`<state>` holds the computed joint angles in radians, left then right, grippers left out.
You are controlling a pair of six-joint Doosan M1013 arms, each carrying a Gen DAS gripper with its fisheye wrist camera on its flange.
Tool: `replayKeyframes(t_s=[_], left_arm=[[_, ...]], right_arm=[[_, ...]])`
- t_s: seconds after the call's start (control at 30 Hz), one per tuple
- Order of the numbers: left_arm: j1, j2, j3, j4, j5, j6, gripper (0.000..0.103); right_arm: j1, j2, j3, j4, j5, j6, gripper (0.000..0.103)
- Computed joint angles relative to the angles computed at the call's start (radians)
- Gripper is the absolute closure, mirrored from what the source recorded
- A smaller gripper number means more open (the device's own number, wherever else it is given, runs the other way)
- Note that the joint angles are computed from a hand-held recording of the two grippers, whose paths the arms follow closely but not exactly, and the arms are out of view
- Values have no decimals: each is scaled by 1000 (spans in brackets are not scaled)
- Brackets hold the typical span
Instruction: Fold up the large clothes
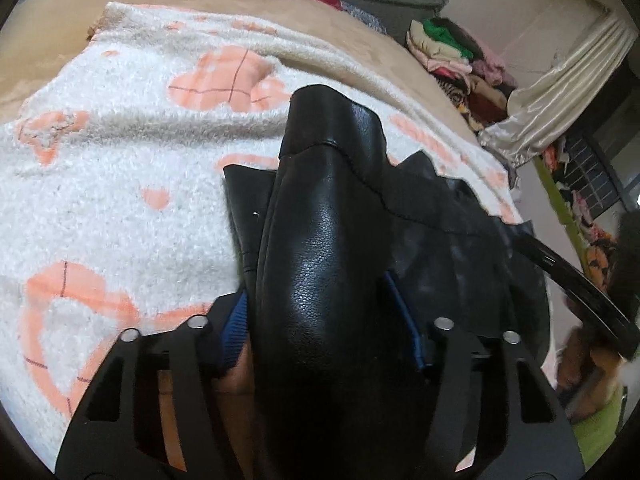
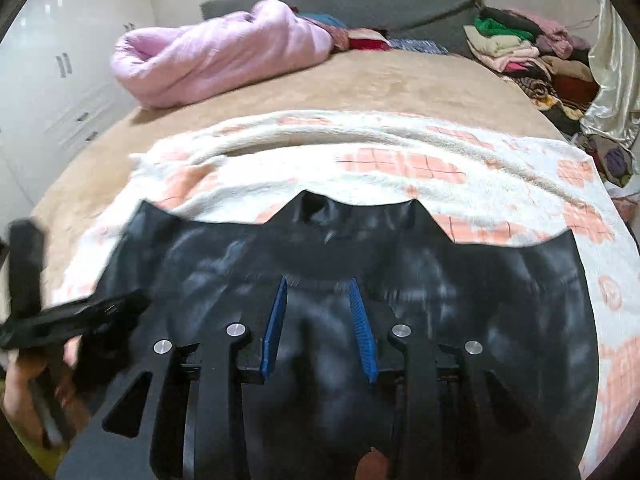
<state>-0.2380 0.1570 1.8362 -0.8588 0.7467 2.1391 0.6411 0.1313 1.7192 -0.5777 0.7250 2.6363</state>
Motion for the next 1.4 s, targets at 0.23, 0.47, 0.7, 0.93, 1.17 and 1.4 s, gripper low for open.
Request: replayKeyframes(t_s=[0.23,0.47,0.7,0.93,1.17,1.4], left_arm=[[11,-18,2,-69,5,78,68],[0,-19,-1,-46,-3,48,68],[0,-23,2,-52,-10,65,68],[-5,-33,10,-60,-21,80,68],[-9,-26,3,-47,-25,82,68],[3,-21,-7,-61,14,110,68]], right_arm=[[-72,99,-54,229,46,-116,73],[-51,77,-40,156,30,-92,72],[45,-76,98,-2,-86,33,72],[69,-94,175,64,-80,48,70],[122,-98,177,-74,-106,138,57],[277,-21,100,-258,-84,21,18]])
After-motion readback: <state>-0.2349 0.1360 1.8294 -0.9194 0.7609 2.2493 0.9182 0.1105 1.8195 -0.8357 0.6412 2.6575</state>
